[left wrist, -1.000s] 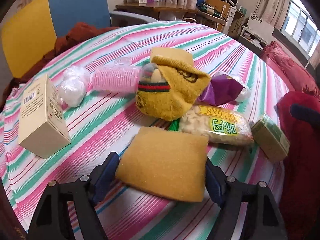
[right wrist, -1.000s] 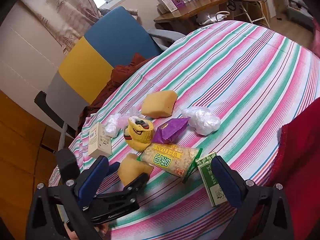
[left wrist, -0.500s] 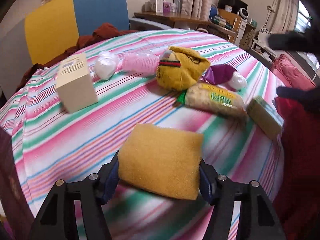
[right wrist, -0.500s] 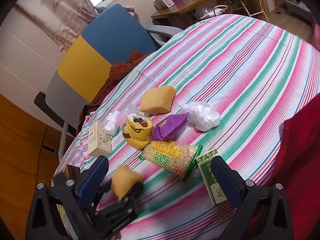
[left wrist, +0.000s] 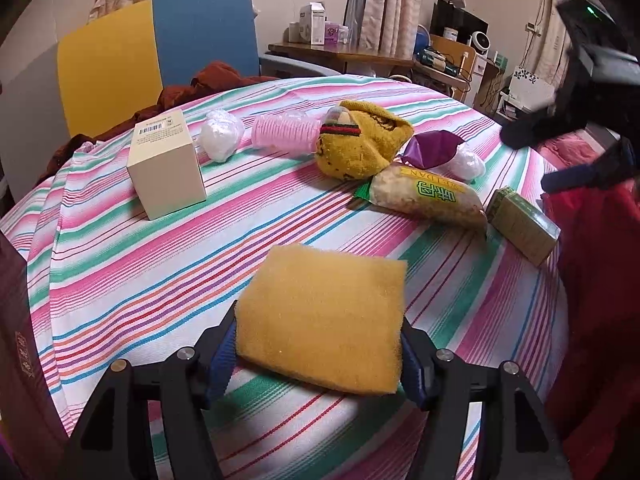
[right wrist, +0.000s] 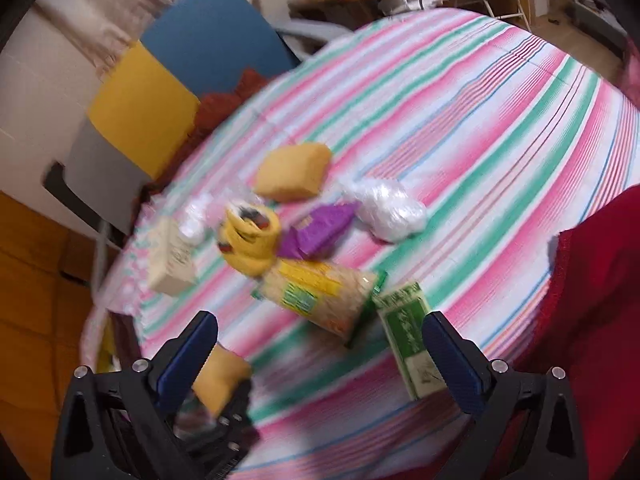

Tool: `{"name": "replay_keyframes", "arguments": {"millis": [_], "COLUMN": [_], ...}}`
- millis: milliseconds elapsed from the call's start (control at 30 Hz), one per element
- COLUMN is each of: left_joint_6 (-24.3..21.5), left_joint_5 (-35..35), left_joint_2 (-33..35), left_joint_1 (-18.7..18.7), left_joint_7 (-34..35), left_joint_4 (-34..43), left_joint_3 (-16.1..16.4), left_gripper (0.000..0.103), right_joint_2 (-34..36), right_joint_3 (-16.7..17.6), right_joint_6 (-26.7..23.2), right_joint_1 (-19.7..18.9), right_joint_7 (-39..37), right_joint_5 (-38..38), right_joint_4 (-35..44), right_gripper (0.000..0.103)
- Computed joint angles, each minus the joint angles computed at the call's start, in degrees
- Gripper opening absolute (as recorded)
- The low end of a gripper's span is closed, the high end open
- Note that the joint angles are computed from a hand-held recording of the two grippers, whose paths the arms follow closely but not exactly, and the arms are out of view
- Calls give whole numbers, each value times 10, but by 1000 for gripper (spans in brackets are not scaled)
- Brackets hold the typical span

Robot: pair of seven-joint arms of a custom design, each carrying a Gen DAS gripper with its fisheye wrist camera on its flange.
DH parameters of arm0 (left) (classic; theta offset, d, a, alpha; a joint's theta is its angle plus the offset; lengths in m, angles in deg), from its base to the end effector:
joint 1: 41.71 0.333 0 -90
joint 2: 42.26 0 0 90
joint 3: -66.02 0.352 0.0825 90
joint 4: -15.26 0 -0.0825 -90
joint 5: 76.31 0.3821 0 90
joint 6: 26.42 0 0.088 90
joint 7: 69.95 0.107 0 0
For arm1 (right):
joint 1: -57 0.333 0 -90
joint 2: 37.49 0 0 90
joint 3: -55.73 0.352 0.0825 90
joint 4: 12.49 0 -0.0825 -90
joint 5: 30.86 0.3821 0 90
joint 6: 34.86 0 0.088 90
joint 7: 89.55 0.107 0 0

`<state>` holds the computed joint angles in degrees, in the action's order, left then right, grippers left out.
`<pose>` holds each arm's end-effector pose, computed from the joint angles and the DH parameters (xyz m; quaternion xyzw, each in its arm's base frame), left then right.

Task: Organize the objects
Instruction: 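Grasp the green tea box with the right gripper while the left holds the sponge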

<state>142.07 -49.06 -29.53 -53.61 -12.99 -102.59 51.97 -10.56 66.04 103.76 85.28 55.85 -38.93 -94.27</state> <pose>0.5593 -0.2947 0.4420 -0.5640 0.7536 -0.2861 0.1794 0.6046 0.4437 0.5204 -0.5903 0.7632 -0.0130 0.2623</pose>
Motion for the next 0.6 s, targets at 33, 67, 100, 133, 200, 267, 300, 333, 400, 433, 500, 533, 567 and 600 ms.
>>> {"name": "replay_keyframes", "arguments": {"millis": [33, 67, 100, 133, 200, 267, 300, 333, 400, 433, 500, 533, 567, 600], "left_joint_6": [0, 3, 4, 5, 11, 10, 9, 8, 9, 9, 7, 4, 2, -3], "left_joint_5": [6, 13, 15, 16, 14, 20, 20, 24, 23, 23, 28, 30, 26, 16], "left_joint_2": [2, 2, 2, 3, 3, 3, 3, 3, 3, 4, 4, 4, 4, 3], "left_joint_1": [-3, -5, -6, -5, -2, -5, -4, -6, -4, -4, -7, -8, -6, -1], "left_joint_7": [-4, -10, -11, -12, -11, -16, -16, -19, -19, -19, -24, -25, -23, -16], "left_joint_4": [2, 2, 2, 2, 0, 1, 1, 2, 1, 2, 3, 5, 6, 7], "left_joint_3": [4, 7, 7, 7, 5, 7, 7, 9, 7, 7, 9, 9, 7, 2], "left_gripper": [68, 69, 69, 69, 69, 69, 69, 69, 69, 69, 68, 68, 67, 67], "right_joint_2": [16, 27, 40, 57, 84, 114, 128, 142, 175, 189, 184, 174, 161, 150], "right_joint_3": [0, 0, 0, 0, -4, -2, -1, -6, -17, -24, -32, -33, -35, -35], "right_joint_6": [-59, -95, -135, -179, -243, -295, -313, -335, -386, -407, -401, -388, -370, -355], "right_joint_1": [5, 8, 10, 11, 14, 11, 11, 17, 33, 41, 44, 43, 41, 39], "right_joint_7": [-25, -42, -62, -83, -116, -149, -162, -174, -191, -199, -200, -196, -191, -184], "right_joint_5": [-12, -16, -16, -13, -7, 12, 23, 20, 13, 8, 11, 13, 14, 14], "right_joint_4": [40, 66, 95, 128, 176, 220, 240, 266, 326, 350, 342, 323, 298, 279], "right_gripper": [99, 91, 84, 81, 73, 61, 52, 51, 37, 34, 33, 32, 32, 31]}}
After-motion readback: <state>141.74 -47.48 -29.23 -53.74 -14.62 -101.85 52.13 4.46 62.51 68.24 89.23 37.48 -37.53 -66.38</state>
